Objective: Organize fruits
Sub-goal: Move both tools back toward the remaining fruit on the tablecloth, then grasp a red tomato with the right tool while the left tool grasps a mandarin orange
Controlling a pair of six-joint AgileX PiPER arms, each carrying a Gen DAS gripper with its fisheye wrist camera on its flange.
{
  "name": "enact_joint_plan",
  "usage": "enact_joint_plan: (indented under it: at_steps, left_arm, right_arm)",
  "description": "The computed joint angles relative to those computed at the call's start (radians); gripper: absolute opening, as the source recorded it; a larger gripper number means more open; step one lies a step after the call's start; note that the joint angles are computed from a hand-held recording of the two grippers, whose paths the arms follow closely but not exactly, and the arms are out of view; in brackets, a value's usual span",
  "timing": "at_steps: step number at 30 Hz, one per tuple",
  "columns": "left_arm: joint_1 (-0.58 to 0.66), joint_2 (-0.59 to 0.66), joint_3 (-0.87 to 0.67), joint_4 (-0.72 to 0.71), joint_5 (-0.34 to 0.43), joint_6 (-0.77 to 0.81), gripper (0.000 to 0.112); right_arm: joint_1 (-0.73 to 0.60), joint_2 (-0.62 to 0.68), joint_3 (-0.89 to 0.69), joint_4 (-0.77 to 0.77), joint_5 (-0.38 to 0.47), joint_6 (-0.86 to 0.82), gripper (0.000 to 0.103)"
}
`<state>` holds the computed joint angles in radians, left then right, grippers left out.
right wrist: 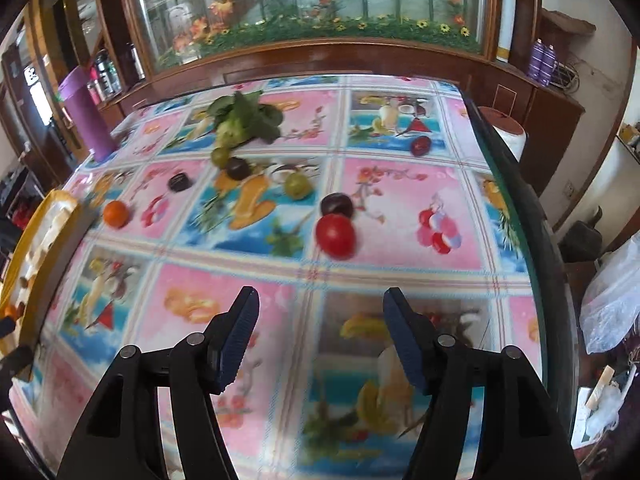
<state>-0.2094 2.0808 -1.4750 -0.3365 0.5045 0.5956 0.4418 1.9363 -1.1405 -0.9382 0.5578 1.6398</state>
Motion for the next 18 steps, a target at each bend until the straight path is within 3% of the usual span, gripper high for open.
enact_joint_plan:
  at_steps: [7, 12, 18]
  left_arm:
    - [-0.063, 0.108, -0.174, 0.157, 0.051, -0.178, 0.079]
    - [-0.079, 0.244, -0.418, 0.163, 0.182, -0.257, 0.079]
    - [-0.095, 0.462, -0.828, 0.158, 0.363, -0.331, 0.079]
  right_arm:
    - [-0.124, 0.094, -0.066, 0.04, -0.117, -0.125, 0.064]
    - [-0.137, 0.115, -0.064, -0.039, -0.159, -0.105, 0.031]
    - [-0.12, 0.085, -0.005, -0.216, -0.173, 0.062, 0.029]
